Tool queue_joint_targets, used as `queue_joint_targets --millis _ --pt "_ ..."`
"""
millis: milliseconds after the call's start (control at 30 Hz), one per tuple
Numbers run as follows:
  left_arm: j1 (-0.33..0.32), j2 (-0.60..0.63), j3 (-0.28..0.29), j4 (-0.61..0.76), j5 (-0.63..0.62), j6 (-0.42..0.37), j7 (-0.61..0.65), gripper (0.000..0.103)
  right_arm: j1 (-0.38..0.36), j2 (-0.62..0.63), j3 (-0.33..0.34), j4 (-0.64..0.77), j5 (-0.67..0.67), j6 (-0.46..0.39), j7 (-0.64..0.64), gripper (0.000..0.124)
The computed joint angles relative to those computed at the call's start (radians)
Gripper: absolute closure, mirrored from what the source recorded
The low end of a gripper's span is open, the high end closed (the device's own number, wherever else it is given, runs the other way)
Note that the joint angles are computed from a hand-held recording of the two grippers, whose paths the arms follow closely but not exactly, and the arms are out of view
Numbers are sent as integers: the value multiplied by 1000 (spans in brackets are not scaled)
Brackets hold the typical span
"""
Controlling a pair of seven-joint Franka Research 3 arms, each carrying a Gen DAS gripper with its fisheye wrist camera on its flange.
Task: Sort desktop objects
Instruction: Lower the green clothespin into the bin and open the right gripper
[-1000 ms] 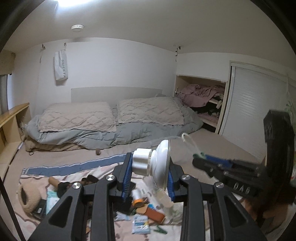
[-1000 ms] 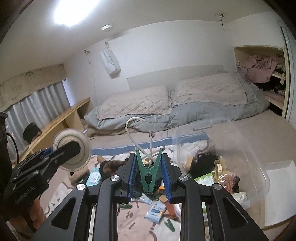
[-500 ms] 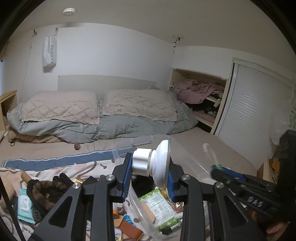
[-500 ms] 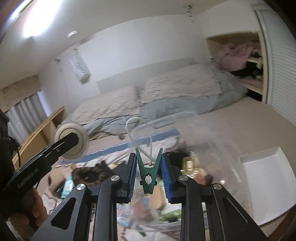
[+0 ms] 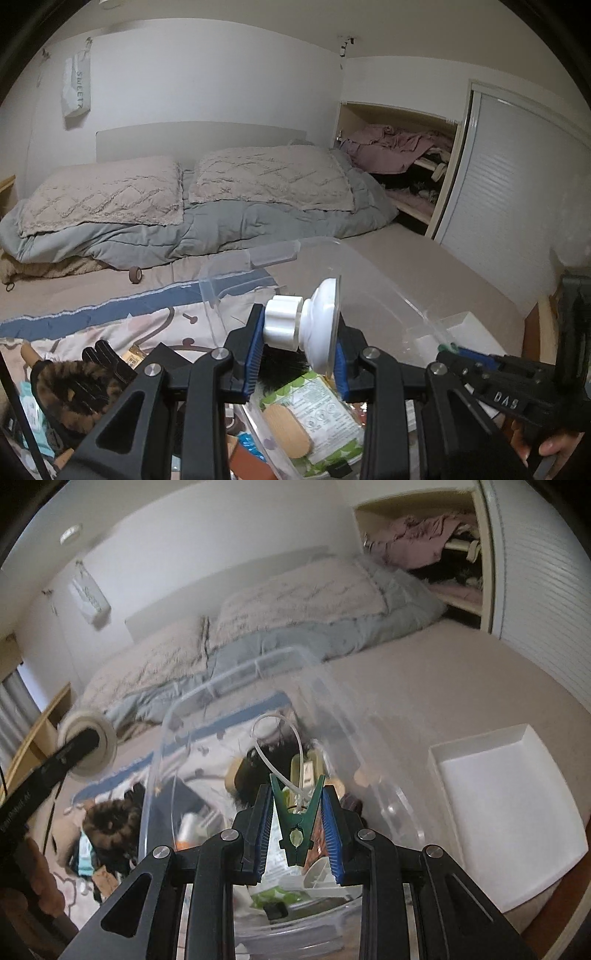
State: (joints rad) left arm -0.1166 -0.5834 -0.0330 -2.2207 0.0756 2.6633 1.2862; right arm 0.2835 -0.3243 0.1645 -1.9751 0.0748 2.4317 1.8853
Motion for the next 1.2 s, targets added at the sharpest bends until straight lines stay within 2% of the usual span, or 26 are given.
queue_joint_targets --millis 133,267,333,433,567,833,967,1200 --pt "-16 25 16 -1 -27 -1 10 71 26 29 -1 11 28 -52 -29 97" --pt "12 37 -1 0 -6 7 2 71 63 53 -18 27 113 -94 -83 97" --pt "10 34 8 -10 -16 12 -1 71 75 63 -17 36 137 -116 -98 97" --pt "2 34 23 -14 -38 0 6 71 79 73 -7 50 123 -148 -103 97" --pt "17 29 7 -16 -15 -12 11 71 89 79 -9 59 146 -170 -107 97" --pt "1 11 15 -24 -28 -22 41 71 93 72 -16 59 189 -196 -102 97" --pt "-9 10 31 -26 -49 -25 55 71 86 66 -5 56 152 -199 -87 97" --pt "-33 16 53 -31 -97 -44 92 71 75 50 3 30 106 -148 -62 97"
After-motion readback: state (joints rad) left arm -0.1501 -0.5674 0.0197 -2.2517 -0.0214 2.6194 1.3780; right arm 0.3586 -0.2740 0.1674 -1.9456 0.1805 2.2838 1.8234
